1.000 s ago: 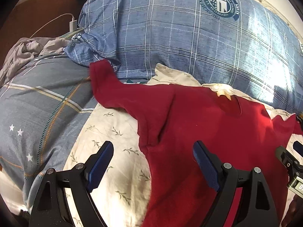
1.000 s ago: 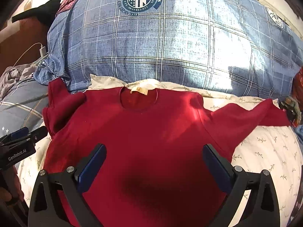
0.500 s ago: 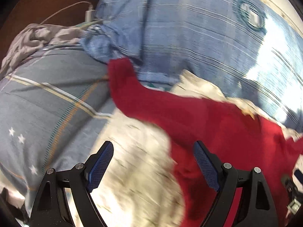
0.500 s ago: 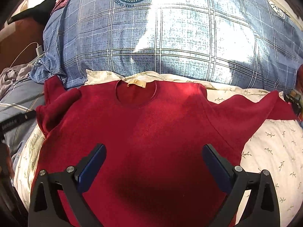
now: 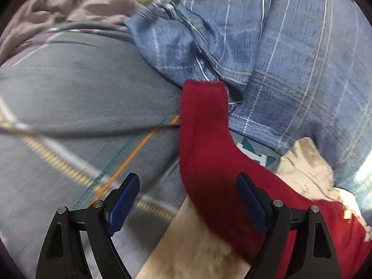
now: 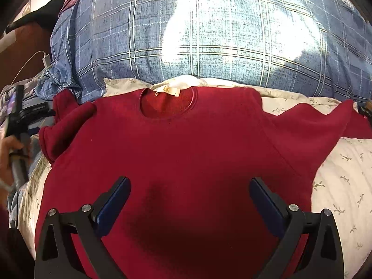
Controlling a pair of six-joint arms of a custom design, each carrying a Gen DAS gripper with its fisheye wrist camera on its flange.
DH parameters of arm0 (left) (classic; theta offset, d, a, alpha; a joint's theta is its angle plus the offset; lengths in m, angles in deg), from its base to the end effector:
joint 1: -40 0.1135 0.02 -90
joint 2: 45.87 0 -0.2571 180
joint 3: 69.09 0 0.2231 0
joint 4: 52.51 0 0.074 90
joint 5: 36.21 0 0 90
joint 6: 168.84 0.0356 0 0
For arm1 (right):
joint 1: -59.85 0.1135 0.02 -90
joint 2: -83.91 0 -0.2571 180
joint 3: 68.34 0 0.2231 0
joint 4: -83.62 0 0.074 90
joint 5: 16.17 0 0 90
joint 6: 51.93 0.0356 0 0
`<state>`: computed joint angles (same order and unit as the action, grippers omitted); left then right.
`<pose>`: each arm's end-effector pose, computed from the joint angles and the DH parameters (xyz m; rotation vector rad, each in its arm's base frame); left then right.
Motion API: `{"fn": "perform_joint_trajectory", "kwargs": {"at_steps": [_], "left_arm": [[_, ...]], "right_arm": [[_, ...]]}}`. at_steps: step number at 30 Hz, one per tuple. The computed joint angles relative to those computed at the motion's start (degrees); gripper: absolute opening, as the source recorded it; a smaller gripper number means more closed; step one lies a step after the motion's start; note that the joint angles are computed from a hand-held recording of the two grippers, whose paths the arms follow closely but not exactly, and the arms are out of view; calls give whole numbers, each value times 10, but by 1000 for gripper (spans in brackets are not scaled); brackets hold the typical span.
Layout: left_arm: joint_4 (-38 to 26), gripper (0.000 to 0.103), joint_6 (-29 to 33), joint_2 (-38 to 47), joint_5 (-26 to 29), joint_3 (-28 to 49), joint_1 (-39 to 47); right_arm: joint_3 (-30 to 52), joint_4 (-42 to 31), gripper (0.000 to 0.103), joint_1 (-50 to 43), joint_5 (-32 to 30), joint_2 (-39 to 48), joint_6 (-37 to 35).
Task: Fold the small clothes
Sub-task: 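Grasp the sleeve nearest the left tool and lift it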
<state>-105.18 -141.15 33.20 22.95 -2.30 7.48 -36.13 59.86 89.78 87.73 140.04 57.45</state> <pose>0.2067 -0.1102 0.2238 -0.7775 2.3369 0.0567 0.1375 0.0693 0.1562 -0.1066 2.3723 0.1202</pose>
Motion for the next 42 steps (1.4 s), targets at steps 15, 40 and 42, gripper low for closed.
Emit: {"fn": "perform_joint_trajectory", "kwargs": {"at_steps": [15, 40, 42], "left_arm": [[106, 6, 166, 17, 49, 22, 106], [164, 7, 150, 268, 30, 258, -289], [191, 18, 167, 339, 79, 286, -291]], "right_arm": [[-10, 8, 102, -47, -43, -10, -14], [67, -158, 102, -457, -245, -166, -159], [66, -149, 102, -497, -266, -154, -173]]}}
